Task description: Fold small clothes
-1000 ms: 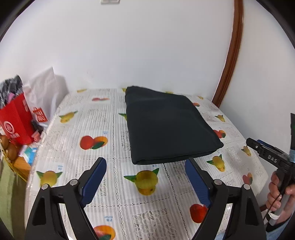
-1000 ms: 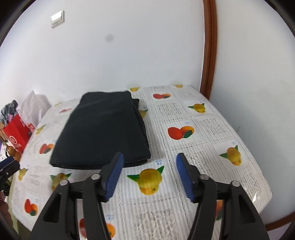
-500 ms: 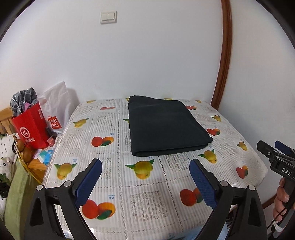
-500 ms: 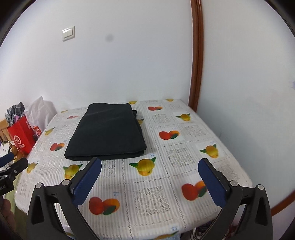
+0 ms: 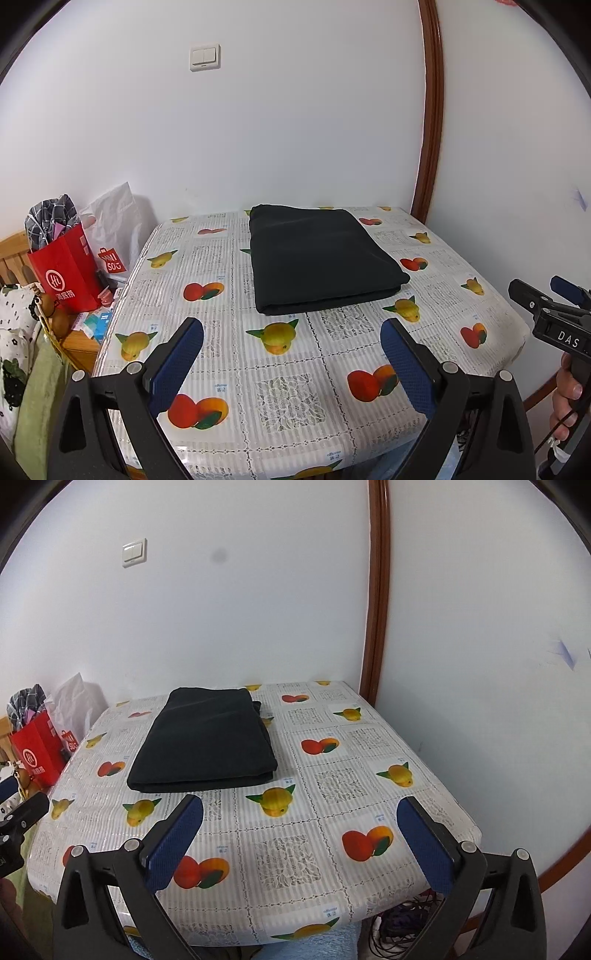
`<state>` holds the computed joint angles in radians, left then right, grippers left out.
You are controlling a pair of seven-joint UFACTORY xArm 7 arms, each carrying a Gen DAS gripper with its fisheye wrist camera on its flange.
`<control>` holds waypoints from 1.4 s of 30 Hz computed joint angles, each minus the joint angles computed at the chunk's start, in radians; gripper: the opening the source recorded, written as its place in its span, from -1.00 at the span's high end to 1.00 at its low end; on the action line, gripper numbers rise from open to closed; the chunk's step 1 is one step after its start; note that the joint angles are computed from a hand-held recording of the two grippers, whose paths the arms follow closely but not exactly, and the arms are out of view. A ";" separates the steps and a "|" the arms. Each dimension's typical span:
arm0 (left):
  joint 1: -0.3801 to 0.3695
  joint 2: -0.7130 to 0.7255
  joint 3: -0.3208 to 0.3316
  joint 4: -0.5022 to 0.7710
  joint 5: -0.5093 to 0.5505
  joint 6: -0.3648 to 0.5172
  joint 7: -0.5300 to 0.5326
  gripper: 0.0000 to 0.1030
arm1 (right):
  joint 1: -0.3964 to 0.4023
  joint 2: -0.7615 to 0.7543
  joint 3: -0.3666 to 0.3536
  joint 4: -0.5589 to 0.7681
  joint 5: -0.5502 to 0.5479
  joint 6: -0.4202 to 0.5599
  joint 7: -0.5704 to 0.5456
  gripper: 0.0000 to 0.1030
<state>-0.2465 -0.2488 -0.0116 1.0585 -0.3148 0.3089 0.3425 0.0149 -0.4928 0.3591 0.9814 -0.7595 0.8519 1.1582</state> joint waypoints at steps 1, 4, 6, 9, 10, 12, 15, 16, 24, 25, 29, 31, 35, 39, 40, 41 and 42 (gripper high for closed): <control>-0.001 -0.001 0.002 0.000 -0.002 0.000 0.004 -0.88 | 0.000 -0.001 0.003 0.002 0.000 0.008 0.001 -1.00; 0.002 -0.001 -0.001 0.000 -0.002 0.001 -0.006 -0.88 | 0.000 0.003 0.008 0.009 -0.007 0.020 0.000 -1.00; 0.004 0.001 -0.001 0.003 -0.001 0.005 -0.010 -0.88 | 0.005 0.004 0.008 0.012 -0.006 0.027 -0.002 -1.00; 0.010 0.001 -0.007 0.002 0.010 0.005 -0.026 -0.88 | 0.010 0.003 0.008 0.012 -0.006 0.030 -0.001 -1.00; 0.010 0.001 -0.006 0.003 0.010 0.007 -0.027 -0.89 | 0.011 0.004 0.008 0.014 -0.005 0.034 -0.002 -1.00; 0.011 0.002 -0.006 0.004 0.011 0.009 -0.031 -0.89 | 0.012 0.008 0.011 0.018 -0.007 0.044 -0.002 -1.00; 0.012 0.002 -0.007 0.004 0.013 0.011 -0.038 -0.89 | 0.017 0.008 0.007 0.016 -0.009 0.046 -0.004 -1.00; 0.012 0.002 -0.008 0.004 0.014 0.011 -0.040 -0.89 | 0.018 0.008 0.008 0.016 -0.010 0.047 -0.002 -1.00; 0.012 0.003 -0.007 0.005 0.015 0.012 -0.039 -0.89 | 0.021 0.009 0.008 0.016 -0.013 0.051 -0.002 -1.00; 0.011 0.003 -0.006 0.005 0.014 0.012 -0.039 -0.89 | 0.022 0.008 0.005 0.015 -0.013 0.049 -0.005 -1.00; 0.014 0.004 -0.010 0.005 0.021 0.013 -0.051 -0.89 | 0.024 0.007 0.003 0.012 -0.011 0.049 -0.004 -1.00; 0.015 0.005 -0.012 0.004 0.024 0.013 -0.056 -0.89 | 0.024 0.008 0.003 0.013 -0.010 0.050 -0.004 -1.00; 0.014 0.004 -0.010 0.002 0.024 0.012 -0.054 -0.89 | 0.026 0.011 0.005 0.014 -0.011 0.054 -0.005 -1.00; 0.014 0.005 -0.012 0.001 0.028 0.010 -0.060 -0.89 | 0.028 0.016 0.007 0.018 -0.012 0.060 -0.004 -1.00; 0.013 0.005 -0.010 0.001 0.026 0.012 -0.058 -0.89 | 0.028 0.017 0.007 0.019 -0.013 0.062 -0.003 -1.00; 0.011 0.004 -0.009 0.001 0.023 0.012 -0.057 -0.88 | 0.029 0.017 0.006 0.019 -0.015 0.062 -0.003 -1.00; 0.009 0.004 -0.006 0.001 0.019 0.013 -0.050 -0.89 | 0.030 0.015 0.004 0.017 -0.015 0.060 -0.003 -1.00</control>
